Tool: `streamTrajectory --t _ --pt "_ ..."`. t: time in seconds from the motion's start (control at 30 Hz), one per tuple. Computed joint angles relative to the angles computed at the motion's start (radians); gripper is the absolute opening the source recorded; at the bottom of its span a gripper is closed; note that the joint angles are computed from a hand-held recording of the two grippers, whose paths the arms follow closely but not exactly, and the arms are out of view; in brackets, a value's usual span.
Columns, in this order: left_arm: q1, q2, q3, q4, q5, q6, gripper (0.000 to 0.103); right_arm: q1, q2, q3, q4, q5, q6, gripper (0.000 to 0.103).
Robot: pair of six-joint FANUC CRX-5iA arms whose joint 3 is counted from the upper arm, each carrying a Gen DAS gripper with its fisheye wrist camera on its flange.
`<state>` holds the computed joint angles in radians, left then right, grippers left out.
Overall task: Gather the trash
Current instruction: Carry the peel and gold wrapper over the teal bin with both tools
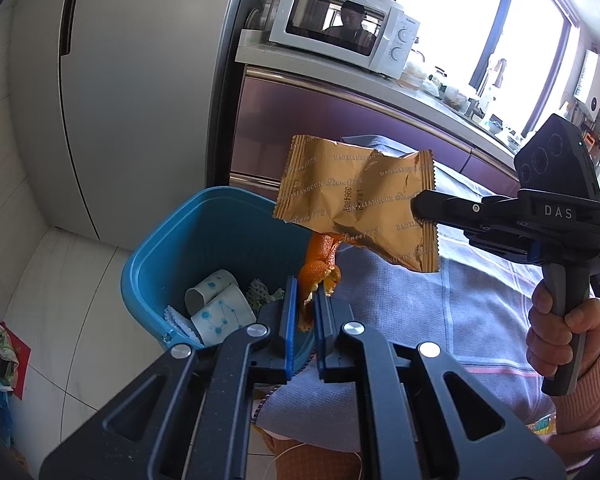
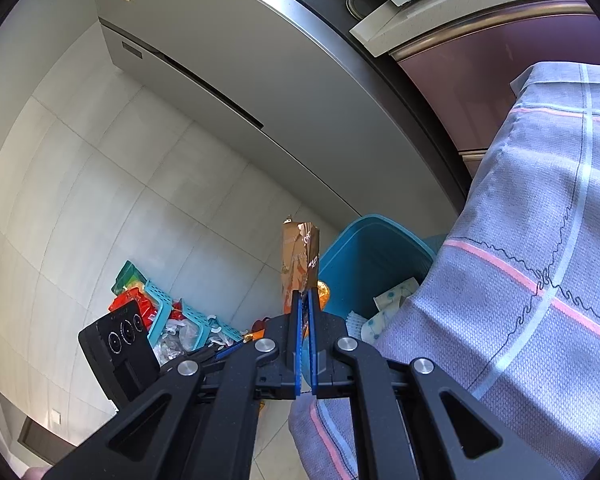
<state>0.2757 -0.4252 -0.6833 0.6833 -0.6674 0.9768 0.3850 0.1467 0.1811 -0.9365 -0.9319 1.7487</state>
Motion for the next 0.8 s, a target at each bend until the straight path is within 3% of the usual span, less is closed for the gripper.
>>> streamTrajectory --t 0.8 --pt "0.005 0.045 0.014 -0.036 0.018 0.046 0.008 0.082 0.041 0.039 0.104 0.029 -0.114 0.002"
